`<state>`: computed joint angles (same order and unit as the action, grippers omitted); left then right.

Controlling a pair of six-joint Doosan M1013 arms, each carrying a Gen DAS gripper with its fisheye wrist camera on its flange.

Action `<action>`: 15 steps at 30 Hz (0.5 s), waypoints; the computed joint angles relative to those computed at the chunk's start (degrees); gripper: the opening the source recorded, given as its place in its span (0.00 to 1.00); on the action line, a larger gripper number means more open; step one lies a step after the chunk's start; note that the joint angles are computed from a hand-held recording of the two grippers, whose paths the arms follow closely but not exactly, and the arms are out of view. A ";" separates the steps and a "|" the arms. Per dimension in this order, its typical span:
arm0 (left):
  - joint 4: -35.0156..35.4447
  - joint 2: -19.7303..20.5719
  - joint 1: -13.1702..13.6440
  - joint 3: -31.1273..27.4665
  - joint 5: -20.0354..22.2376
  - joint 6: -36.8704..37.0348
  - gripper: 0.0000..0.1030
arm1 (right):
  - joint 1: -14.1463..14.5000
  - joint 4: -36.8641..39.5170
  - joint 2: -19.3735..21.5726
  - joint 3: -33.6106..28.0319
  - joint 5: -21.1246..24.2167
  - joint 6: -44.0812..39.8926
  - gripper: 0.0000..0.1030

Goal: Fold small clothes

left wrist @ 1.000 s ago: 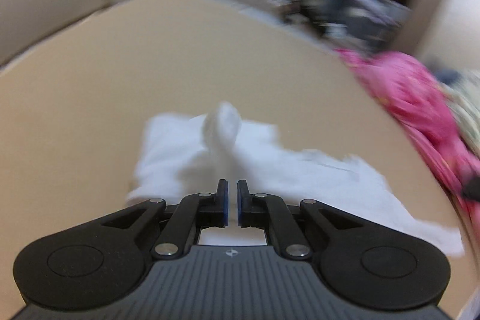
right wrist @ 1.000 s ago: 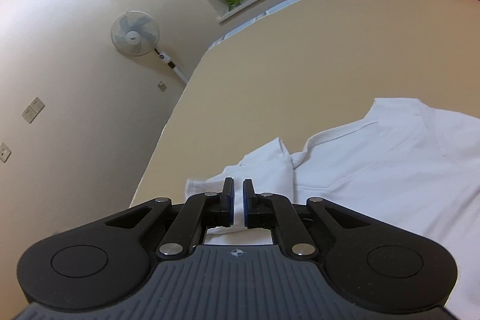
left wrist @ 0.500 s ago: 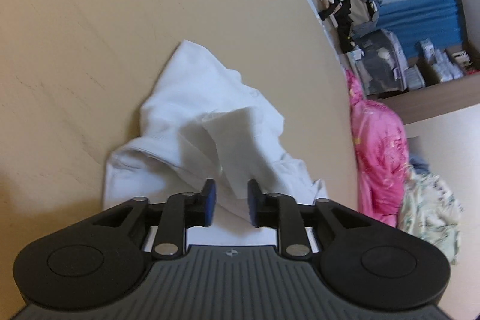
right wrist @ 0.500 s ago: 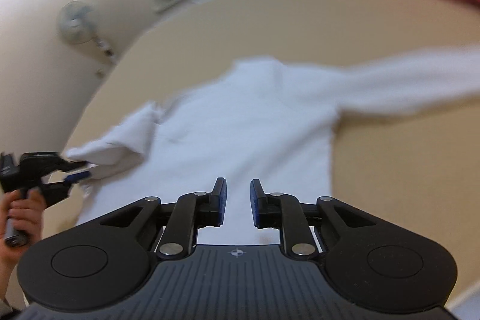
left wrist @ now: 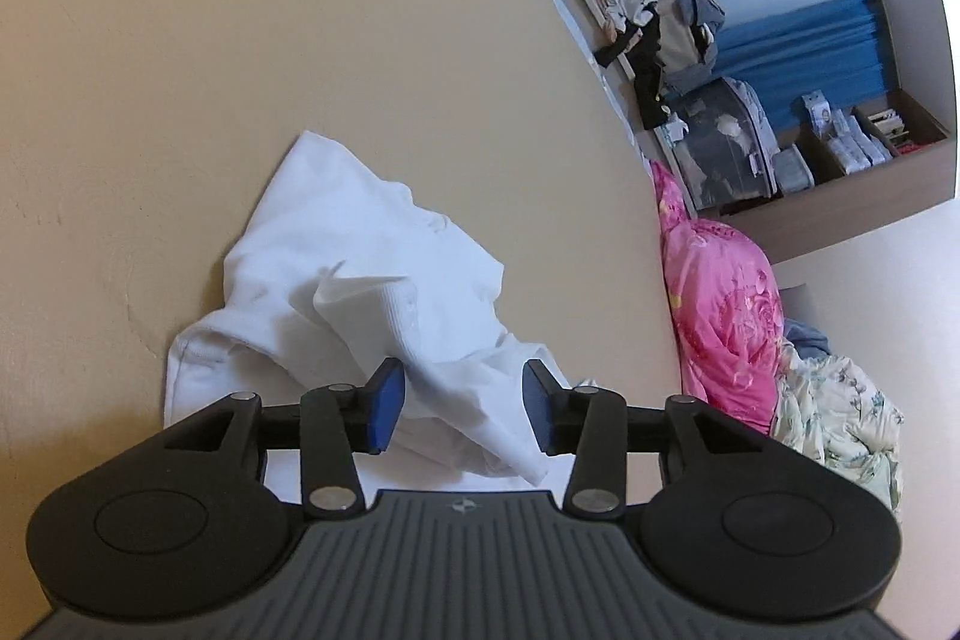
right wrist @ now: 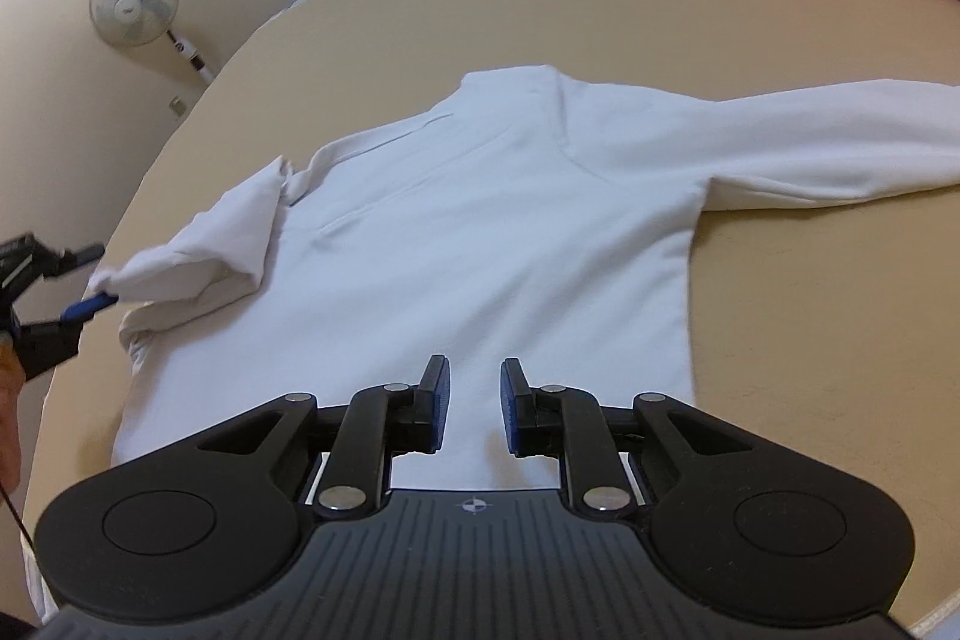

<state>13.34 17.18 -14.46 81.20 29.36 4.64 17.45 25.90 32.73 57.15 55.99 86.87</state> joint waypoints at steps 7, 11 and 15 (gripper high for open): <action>9.45 1.04 -0.58 -3.10 12.68 -3.14 0.03 | 0.39 -2.96 0.23 -0.26 0.80 1.29 0.19; 28.29 -0.51 -2.32 -4.45 30.90 -10.34 0.03 | 0.72 -4.83 0.58 -0.55 1.21 2.24 0.19; 39.36 -0.30 -2.22 -5.08 56.63 -13.17 0.03 | 0.93 -5.02 0.45 -0.32 1.33 1.49 0.19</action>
<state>52.70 16.88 -16.69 76.12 85.99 -8.53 18.38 20.88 33.18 56.83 57.32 88.37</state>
